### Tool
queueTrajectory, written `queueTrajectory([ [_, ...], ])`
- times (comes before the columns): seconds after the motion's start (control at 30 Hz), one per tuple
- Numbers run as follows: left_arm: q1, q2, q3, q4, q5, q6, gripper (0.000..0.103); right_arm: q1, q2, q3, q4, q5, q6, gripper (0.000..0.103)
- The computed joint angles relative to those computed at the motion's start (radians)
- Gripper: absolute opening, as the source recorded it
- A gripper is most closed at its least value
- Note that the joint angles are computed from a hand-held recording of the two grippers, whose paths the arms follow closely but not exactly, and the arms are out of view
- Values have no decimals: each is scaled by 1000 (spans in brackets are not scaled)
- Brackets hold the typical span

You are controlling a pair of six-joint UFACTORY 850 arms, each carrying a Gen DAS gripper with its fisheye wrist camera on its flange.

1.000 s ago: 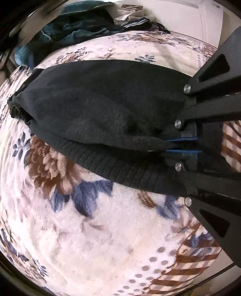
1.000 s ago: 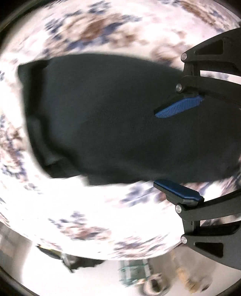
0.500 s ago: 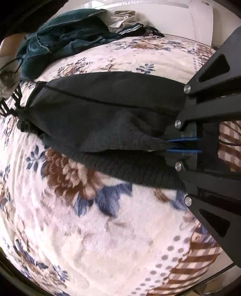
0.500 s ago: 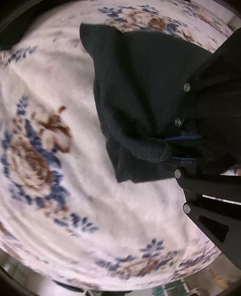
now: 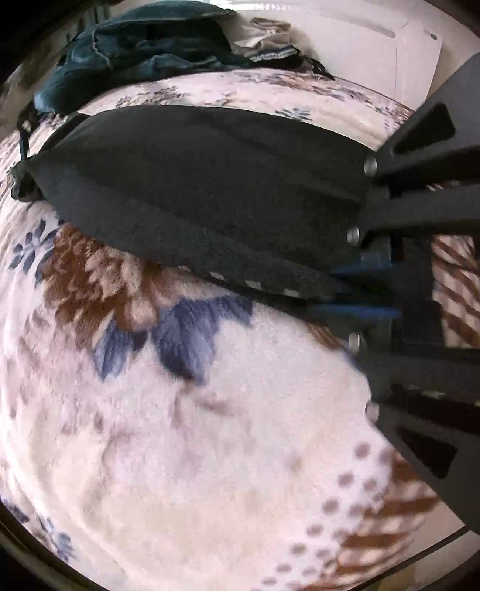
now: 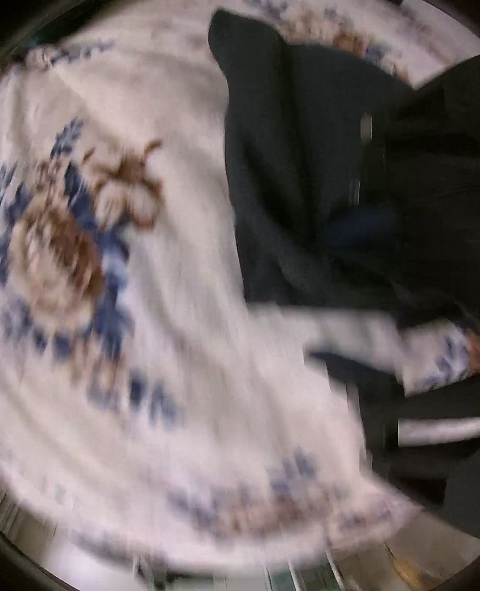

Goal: Fold small clothes

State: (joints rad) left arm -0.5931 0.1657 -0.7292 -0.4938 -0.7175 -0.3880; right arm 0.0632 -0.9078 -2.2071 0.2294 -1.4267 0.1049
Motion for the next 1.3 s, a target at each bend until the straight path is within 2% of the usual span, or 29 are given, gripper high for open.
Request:
queueTrajectory([
  [0.03, -4, 16, -6, 37, -15, -33, 43, -18, 46, 43, 53, 23, -31, 76],
  [0.07, -4, 30, -5, 52, -18, -47, 60, -35, 98, 94, 79, 46, -64, 76],
  [0.1, -4, 48, -8, 71, -30, -69, 69, -52, 165, 163, 90, 69, -102, 76],
  [0.17, 3, 67, -17, 86, -57, -94, 70, -81, 279, 292, 84, 94, -157, 77],
  [0.33, 24, 70, -38, 78, -111, -124, 71, -194, 596, 717, 33, 106, -258, 77],
  [0.47, 24, 24, -38, 28, -112, -91, 71, -294, 832, 1069, 19, 56, -283, 77],
  [0.6, -4, -50, -39, 22, -113, -44, 70, -389, 1038, 1416, 49, -21, -275, 77],
  [0.67, -25, -55, -30, 36, -98, -47, 68, -403, 1114, 1545, 53, -21, -256, 77],
  [0.7, -43, -50, -28, 73, -90, -73, 55, -405, 1144, 1589, 51, -18, -242, 77],
  [0.73, -55, -37, -22, 84, -78, -78, 37, -414, 1186, 1641, 53, -14, -218, 77],
  [0.77, -64, -32, -19, 89, -78, -81, 7, -424, 1215, 1672, 68, -11, -209, 77],
  [0.83, -85, -14, -17, 122, -72, -106, 6, -453, 1299, 1738, 109, 6, -196, 75],
  [0.87, -90, -7, -19, 122, -69, -111, 6, -468, 1331, 1755, 114, 10, -196, 69],
  [0.93, -85, 11, -21, 76, -75, -98, 6, -466, 1396, 1782, 104, 18, -170, 16],
  [0.97, -79, 21, -22, 52, -76, -89, 6, -470, 1420, 1787, 99, 11, -150, 8],
  [1.07, -67, 41, -23, -25, -84, -46, 6, -471, 1500, 1769, 78, -32, -112, 7],
  [1.13, -70, -15, -21, 10, -138, -18, 6, -457, 1535, 1753, 49, -53, -108, 7],
  [1.2, -26, -56, -1, -35, -196, 58, 8, -423, 1541, 1768, 7, -60, -81, 7],
  [1.27, 39, -46, 3, -105, -232, 157, 8, -431, 1506, 1775, -2, -62, -77, 7],
  [1.3, 56, -35, -11, -93, -245, 177, 15, -413, 1484, 1772, 14, -59, -61, 11],
])
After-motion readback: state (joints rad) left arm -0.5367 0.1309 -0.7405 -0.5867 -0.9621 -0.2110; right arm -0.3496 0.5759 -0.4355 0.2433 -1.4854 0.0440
